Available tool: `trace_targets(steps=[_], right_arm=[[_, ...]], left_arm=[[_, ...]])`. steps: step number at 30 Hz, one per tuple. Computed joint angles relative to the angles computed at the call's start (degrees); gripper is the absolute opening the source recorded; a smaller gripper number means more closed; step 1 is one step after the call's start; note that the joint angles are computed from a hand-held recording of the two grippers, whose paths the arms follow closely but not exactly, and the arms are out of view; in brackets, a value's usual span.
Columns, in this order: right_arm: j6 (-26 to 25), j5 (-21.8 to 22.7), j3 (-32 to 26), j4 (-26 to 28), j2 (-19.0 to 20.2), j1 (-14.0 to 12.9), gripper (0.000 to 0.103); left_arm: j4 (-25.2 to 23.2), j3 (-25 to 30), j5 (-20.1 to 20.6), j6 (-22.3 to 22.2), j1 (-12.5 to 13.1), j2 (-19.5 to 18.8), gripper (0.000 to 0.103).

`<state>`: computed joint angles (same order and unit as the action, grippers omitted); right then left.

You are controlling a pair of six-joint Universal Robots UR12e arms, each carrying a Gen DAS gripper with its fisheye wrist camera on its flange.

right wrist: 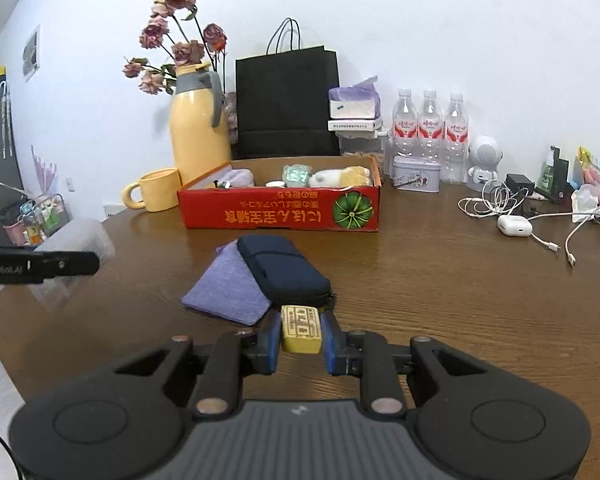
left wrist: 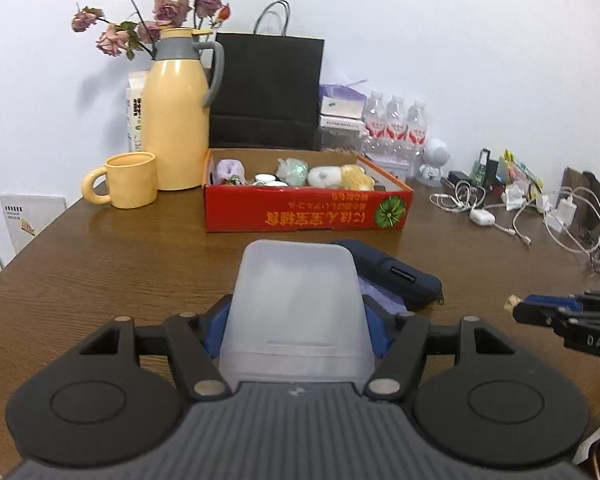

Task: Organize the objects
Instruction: 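Drop the white container into the box with the left tool while the right tool drops its item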

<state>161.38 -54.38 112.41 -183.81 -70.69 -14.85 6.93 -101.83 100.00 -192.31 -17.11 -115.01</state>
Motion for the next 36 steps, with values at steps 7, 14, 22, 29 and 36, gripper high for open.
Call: trace_targets(steps=[7,14,22,29,36], right_arm=[[-0.4,0.1,-4.7,0.1,2.4,1.1,0.021],[-0.6,2.8,-23.5,3.4,11.3,4.1,0.02],[3.7,-3.2,-55.8,30.4,28.3,9.3,0.018],[3.6,-10.3,-66.9,38.8,35.9,11.3,0.02],[5.1,-10.5,-61.0,31.6,32.7,10.5,0.03]], left_arm=[[0.2,5.1,-5.1,1.3,1.9,-2.8,0.067],[-7.4,24.3,-13.0,3.3,5.2,-11.6,0.067],[-35.4,56.1,-12.0,3.2,4.8,-29.2,0.067],[-41.8,60.7,-17.3,4.0,5.0,-32.8,0.074],[-28.7,48.4,-17.2,10.2,5.1,-25.5,0.093]])
